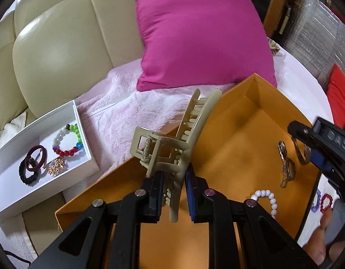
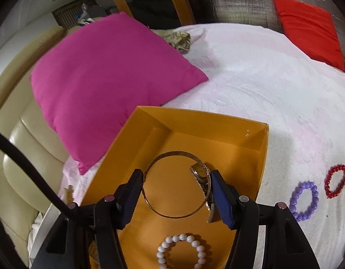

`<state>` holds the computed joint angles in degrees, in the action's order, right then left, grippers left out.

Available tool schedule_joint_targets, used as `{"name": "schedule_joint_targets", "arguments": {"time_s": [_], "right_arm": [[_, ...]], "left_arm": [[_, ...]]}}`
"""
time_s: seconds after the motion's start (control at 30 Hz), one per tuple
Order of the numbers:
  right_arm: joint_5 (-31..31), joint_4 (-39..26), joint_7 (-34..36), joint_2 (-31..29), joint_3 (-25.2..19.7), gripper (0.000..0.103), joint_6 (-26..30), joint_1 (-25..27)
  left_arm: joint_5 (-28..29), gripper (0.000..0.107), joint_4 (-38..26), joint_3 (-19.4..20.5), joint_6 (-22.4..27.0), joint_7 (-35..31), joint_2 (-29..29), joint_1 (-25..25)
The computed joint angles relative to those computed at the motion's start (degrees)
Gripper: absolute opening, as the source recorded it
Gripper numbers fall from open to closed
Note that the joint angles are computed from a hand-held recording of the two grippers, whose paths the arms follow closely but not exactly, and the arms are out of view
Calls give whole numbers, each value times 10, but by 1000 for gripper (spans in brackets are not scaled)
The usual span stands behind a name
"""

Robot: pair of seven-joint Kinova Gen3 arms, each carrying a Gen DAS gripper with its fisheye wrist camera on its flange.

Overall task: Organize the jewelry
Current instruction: 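Open the right tool to drop the bangle in the box while left tool releases the claw clip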

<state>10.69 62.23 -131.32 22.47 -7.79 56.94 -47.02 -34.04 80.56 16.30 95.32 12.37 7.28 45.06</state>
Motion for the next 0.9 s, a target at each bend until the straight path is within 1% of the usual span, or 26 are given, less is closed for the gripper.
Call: {"name": "schedule_joint_targets", "arguments": {"time_s": [0.07, 0.13, 0.2, 0.27, 0.4, 0.47, 0.5, 0.53, 0.57, 0.63, 0.73, 0.9], "right_arm": [[-2, -10, -2, 7, 2, 64, 10, 1], [-19, -21, 2, 14, -1, 64, 20, 11], [-35, -11, 6, 7, -5, 65, 5, 23], [-54, 6, 15, -5, -11, 68, -17, 38], [-50, 45, 8, -36, -8, 68, -50, 41], [-39, 72, 6, -59, -8, 68, -67, 44], [-33, 86, 3, -71, -8, 68, -77, 46], [-33, 96, 2, -79, -5, 68, -86, 47], [-32, 115, -2, -97, -9, 68, -96, 59], [-36, 146, -3, -128, -13, 68, -110, 80], [-42, 188, 6, -179, -17, 68, -117, 116], [-80, 254, 55, -264, -13, 68, -109, 192]], "left_arm": [[3, 19, 0, 0, -6, -6, -1, -1], [10, 19, -1, 0, -10, -14, -2, -5], [12, 19, -5, 0, -12, -23, 2, -6], [7, 19, -11, 0, -5, -25, 8, -1], [-1, 20, -21, -4, 0, -33, 17, 8], [-10, 22, -28, -4, 2, -36, 23, 16], [-20, 25, -38, -4, 12, -40, 30, 23], [-33, 35, -50, -4, 27, -44, 39, 33], [-53, 47, -65, -11, 46, -48, 51, 52], [-89, 55, -84, -11, 70, -50, 65, 75], [-136, 55, -119, -23, 104, -72, 92, 114], [-186, 56, -178, -48, 119, -130, 135, 166]]}}
